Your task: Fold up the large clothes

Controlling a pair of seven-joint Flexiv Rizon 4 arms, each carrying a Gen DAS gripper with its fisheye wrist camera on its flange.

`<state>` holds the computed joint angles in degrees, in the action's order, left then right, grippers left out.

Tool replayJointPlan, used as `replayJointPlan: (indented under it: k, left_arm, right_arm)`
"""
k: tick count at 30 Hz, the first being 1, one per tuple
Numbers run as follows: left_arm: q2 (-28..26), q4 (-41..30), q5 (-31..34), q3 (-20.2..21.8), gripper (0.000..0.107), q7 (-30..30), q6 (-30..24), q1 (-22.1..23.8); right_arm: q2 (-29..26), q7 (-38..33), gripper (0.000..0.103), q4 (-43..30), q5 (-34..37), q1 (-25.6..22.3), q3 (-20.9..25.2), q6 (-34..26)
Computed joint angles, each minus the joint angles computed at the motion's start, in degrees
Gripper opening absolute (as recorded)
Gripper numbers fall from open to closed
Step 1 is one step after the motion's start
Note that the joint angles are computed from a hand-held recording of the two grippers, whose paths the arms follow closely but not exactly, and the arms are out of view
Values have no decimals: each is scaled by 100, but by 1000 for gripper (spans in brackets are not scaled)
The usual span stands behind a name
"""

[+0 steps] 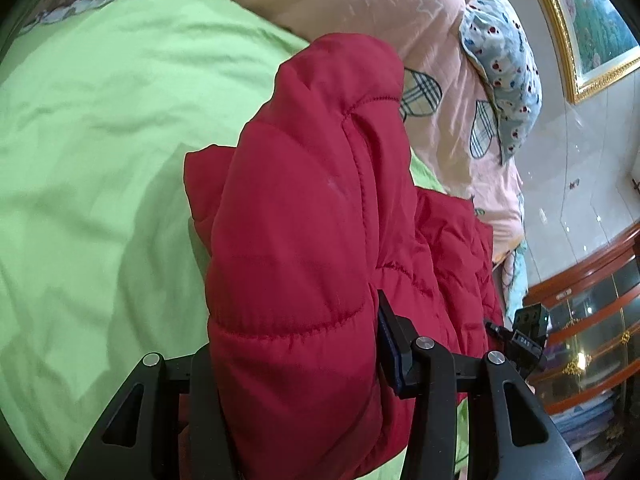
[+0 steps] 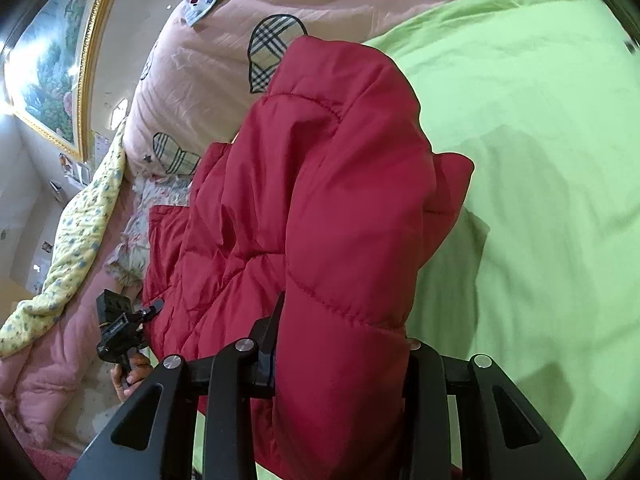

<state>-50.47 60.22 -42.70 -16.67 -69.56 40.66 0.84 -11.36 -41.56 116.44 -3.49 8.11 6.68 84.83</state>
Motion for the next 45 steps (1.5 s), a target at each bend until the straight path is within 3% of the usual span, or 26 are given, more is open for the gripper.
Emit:
replayJointPlan:
  k: [4, 7, 14, 17, 23, 27, 30, 34, 36, 40, 45]
  left_arm:
    - [246, 368, -54, 20, 46, 153, -3, 76]
    - [178, 204, 216, 235, 51, -68, 63, -102]
    - [264, 198, 940, 576, 77, -635, 673, -424]
    - [462, 417, 1272, 740, 87, -818, 943, -524]
    - [1075, 1197, 1766, 910, 90, -896, 1794, -601]
    - [1337, 1500, 1917, 917, 90, -983, 2232, -616]
    - [1376, 1567, 1748, 658, 90, -738, 2358, -506]
    - [1230, 1338, 1810, 609, 90, -471, 2005, -586]
    - [1083, 1068, 2011, 824, 90, -643, 1796, -759]
    - [826, 624, 2375, 982, 89, -630, 1432, -947]
    - [501, 107, 2640, 1054, 61, -602, 1145, -1041]
  right_arm:
    - [75, 9, 34, 143, 150, -10, 88, 71]
    - [128, 382, 36, 328, -221, 189, -190, 100]
    - [88, 1463, 54, 592, -1114, 441, -736, 259]
    - [234, 2154, 70, 764, -1848, 612, -1059, 119]
    - [648, 3944, 78, 972, -4247, 638, -1485, -452]
    - [838, 4629, 80, 904, -5325, 424, -1316, -1038]
    - [758, 4466, 89, 756, -5332, 276, -1084, -1160]
    - [462, 3852, 95, 404, -4866, 134, -690, -1393]
    - [335, 3596, 101, 184, -4689, 168, -540, -1763]
    - [164, 3299, 102, -106, -4759, 314, -463, -2327]
    - [-102, 2622, 101, -406, -4339, 474, -364, -2959]
